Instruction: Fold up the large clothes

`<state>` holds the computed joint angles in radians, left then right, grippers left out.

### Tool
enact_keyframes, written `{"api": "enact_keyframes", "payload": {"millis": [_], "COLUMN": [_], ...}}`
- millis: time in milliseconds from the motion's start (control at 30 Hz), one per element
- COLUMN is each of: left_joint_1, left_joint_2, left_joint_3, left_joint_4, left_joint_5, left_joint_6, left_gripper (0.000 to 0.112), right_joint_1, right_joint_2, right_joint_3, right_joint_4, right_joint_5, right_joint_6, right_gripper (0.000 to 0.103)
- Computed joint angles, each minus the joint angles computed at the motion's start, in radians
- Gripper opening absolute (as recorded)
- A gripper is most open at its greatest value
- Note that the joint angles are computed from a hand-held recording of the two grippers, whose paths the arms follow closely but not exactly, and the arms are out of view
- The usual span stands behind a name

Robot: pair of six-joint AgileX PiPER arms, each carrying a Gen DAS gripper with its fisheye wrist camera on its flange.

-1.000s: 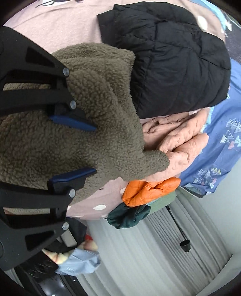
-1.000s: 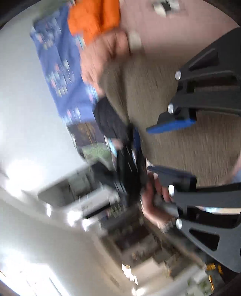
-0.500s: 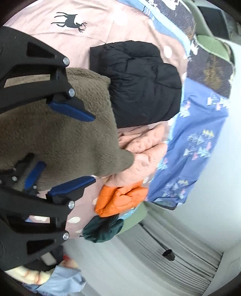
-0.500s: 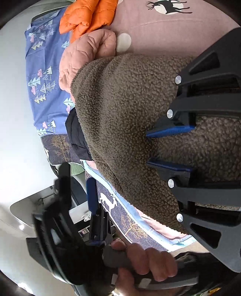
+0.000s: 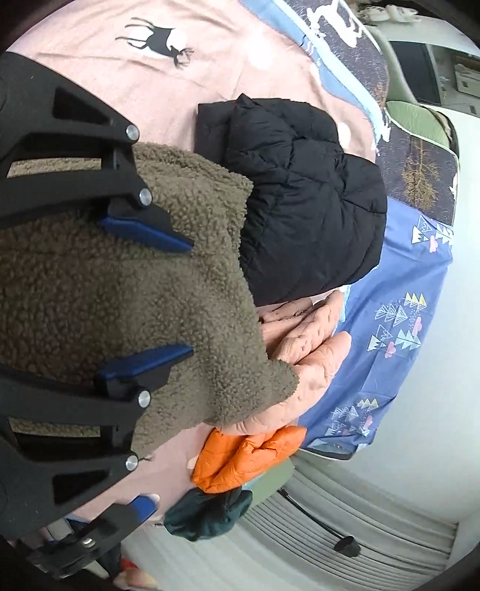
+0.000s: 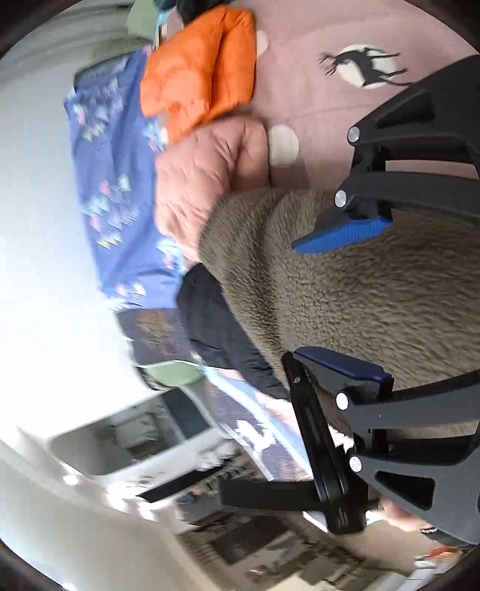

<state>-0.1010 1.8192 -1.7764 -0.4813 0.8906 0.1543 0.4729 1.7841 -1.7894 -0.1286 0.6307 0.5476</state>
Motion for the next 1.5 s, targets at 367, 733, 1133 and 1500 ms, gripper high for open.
{"api": "enact_keyframes", "payload": {"millis": [367, 733, 1133, 1500], "left_joint_1": [0.067, 0.075, -0.094, 0.255], "left_joint_2": [0.000, -0.010, -0.252, -0.076], "left_joint_3": [0.186, 0.145, 0.286, 0.154], "left_joint_4": [-0.289, -0.286, 0.433, -0.261], "left_joint_5": [-0.126, -0.082, -0.137, 0.311], "left_joint_6": [0.249, 0.239, -0.131, 0.285], "left_gripper": [0.054, 0.053, 0.100, 0.101], "right_joint_1": [0.047, 0.144, -0.064, -0.313], "right_joint_2": [0.180, 0.115, -0.106, -0.011], "right_joint_3": [-0.124, -0.083, 0.238, 0.321], "right_joint_4": [-0.001, -0.384, 0.187, 1.098], "right_joint_5": [0.066, 0.168, 0.050, 0.179], "right_joint_6": [-0.044, 0.221, -0.133, -0.804], "right_gripper": [0.058, 0.084, 0.101, 0.102]}}
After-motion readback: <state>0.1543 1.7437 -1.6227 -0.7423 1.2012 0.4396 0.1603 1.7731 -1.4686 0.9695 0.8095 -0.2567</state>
